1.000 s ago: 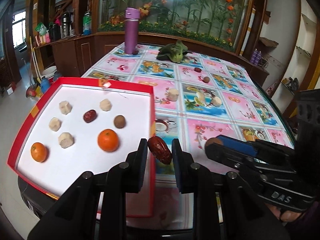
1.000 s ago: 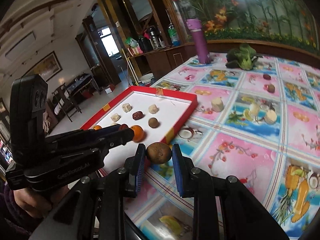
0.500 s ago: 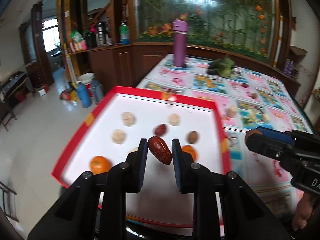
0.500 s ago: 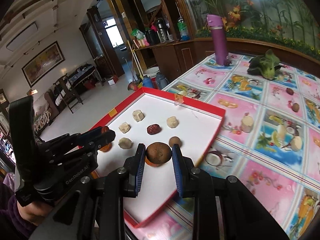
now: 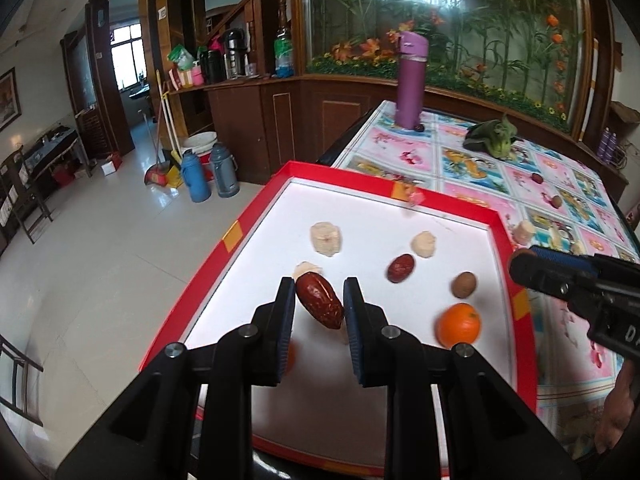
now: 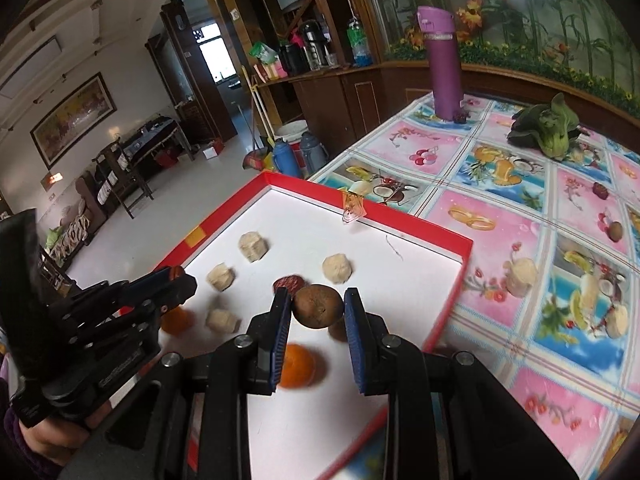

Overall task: Organize fruits
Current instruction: 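Carry the kiwi and red date into the tray and open both grippers, then withdraw both grippers from the tray toward the remaining fruits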

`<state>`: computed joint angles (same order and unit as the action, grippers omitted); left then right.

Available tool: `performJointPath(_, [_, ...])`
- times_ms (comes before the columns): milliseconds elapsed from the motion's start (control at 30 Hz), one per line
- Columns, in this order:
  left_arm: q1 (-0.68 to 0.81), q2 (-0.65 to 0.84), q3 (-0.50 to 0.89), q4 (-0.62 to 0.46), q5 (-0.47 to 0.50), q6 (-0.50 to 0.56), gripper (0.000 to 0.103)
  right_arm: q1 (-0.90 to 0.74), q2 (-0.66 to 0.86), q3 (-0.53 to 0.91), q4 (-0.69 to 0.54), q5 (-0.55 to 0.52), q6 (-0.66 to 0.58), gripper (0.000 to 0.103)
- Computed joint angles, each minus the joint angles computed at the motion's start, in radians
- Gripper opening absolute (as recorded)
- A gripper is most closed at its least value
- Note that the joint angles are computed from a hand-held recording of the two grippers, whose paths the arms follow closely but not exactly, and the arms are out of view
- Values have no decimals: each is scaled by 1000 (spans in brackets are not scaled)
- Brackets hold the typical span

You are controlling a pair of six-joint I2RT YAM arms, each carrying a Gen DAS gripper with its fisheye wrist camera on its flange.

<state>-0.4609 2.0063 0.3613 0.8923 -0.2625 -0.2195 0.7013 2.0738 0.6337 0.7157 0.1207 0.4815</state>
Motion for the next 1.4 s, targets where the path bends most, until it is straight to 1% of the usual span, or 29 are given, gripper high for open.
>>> performJointPath(133, [30, 2, 61, -77, 40, 18, 27, -50, 57, 88, -61, -23, 14, 25])
performJointPath(200, [41, 2, 113, -144, 58, 34, 27, -74, 85, 124, -92, -44, 22, 25])
performJointPath(233, [45, 4, 134, -169, 64, 39, 27, -81, 97, 135, -97, -55, 25, 25])
performJointPath(333, [53, 28, 234, -288, 93, 53, 27, -88, 123, 150, -96, -76, 35, 25])
performJointPath(400, [46, 51, 278, -335, 89, 59, 27, -85, 131, 151, -84, -90, 38, 25])
performJointPath(600, [31, 95, 317, -368, 88, 56, 27, -70, 144, 167, -102, -85, 29, 26])
performJointPath(833, [31, 125, 341, -396, 89, 47, 27, -73, 149, 181, -120, -121, 29, 27])
performJointPath(867, [29, 127, 344, -402, 83, 44, 27, -71, 143, 178, -124, -120, 29, 29])
performJointPath(933, [27, 128, 344, -406, 80, 44, 27, -75, 136, 174, -126, -133, 28, 42])
performJointPath(967, [26, 128, 344, -409, 78, 44, 28, -75, 126, 155, -102, -135, 31, 42])
performJointPath(1033, [26, 123, 343, -420, 76, 35, 37, -76, 109, 119, -56, -130, 33, 42])
performJointPath(1067, [27, 116, 336, -418, 82, 30, 46, -76, 95, 96, -31, -124, 31, 42])
performJointPath(1100, [21, 112, 334, -418, 73, 24, 52, -75, 77, 69, -6, -111, 27, 42])
performJointPath(1167, [12, 92, 313, -402, 57, 22, 55, -76, 47, 25, 27, -82, 18, 42])
performJointPath(1267, [-4, 41, 267, -377, 46, 6, 58, -89, 20, -24, 64, -70, 13, 42])
performJointPath(1400, [-43, -19, 227, -362, 42, -8, 64, -138, 1, -104, 125, -89, 11, 42])
